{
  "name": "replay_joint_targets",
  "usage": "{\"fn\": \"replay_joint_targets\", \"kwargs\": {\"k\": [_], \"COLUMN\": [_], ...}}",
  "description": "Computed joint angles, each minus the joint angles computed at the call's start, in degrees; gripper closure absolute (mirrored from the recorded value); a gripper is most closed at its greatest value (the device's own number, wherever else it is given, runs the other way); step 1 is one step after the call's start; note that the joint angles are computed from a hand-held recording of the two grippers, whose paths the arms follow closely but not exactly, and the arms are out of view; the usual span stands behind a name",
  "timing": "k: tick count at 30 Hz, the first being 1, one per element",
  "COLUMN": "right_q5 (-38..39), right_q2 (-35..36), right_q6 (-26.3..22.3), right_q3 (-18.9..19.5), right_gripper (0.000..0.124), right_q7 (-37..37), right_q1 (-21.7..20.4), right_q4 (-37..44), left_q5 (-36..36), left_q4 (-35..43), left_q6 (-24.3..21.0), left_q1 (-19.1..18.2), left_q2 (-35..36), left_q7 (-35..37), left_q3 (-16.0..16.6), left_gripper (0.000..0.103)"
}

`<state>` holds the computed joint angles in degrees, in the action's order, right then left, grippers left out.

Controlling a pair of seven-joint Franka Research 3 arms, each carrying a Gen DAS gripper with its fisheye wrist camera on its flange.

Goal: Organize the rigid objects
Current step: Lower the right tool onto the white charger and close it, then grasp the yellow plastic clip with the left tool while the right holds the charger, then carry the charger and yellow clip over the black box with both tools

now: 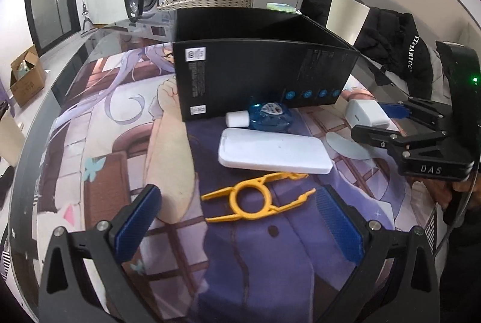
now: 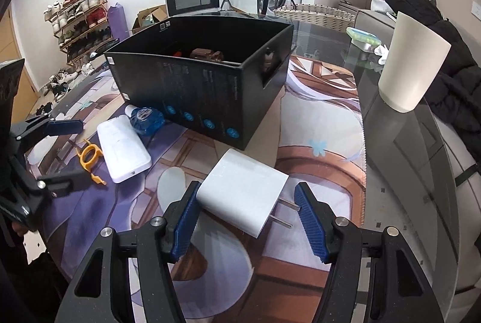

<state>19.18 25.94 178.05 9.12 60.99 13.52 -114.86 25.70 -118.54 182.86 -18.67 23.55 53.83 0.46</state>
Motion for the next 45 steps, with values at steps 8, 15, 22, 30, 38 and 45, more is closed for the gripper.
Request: {"fn": "replay_joint_targets", "kwargs": {"k": [8, 15, 22, 30, 38, 45], "right_q5": [1.1, 1.8, 2.3, 2.3, 2.5, 1.0], "right_q2": [-0.1, -0.2, -0.3, -0.4, -0.1, 0.0], "right_q6": [1.7, 2.1, 2.6, 3.8, 6.1, 8.4], "right_q3": [2.6, 4.3, 5.0, 6.5, 12.4, 18.5], "right_gripper": [0.06, 0.06, 0.06, 0.06, 0.06, 0.06], "right_q7": [-1.8, -3.2, -4.0, -5.5, -8.0, -8.6], "right_q1": [-1.8, -3.1, -3.5, -4.5, -9.5, -15.2], "right_q4": [-1.0, -1.6, -2.0, -2.7, -3.6, -4.8], "left_q5": [6.0, 16.5, 21.8, 19.5, 11.8, 6.1], "left_q4": [2.8, 2.7, 1.3, -1.5, -2.6, -2.7], "left_q6": [-4.1, -1.4, 1.9, 8.7, 12.2, 13.2], "left_q1": [-13.8, -19.9, -22.2, -37.1, -41.5, -41.5], "left_q2": [1.2, 1.7, 1.2, 3.1, 4.3, 4.6], "left_q7": [-11.2, -20.8, -26.4, -28.9, -24.2, -19.6], "left_q3": [13.3, 20.8, 25.0, 42.4, 47.5, 47.3], "left_gripper": [0.0, 0.024, 0.024, 0.024, 0.024, 0.024]}}
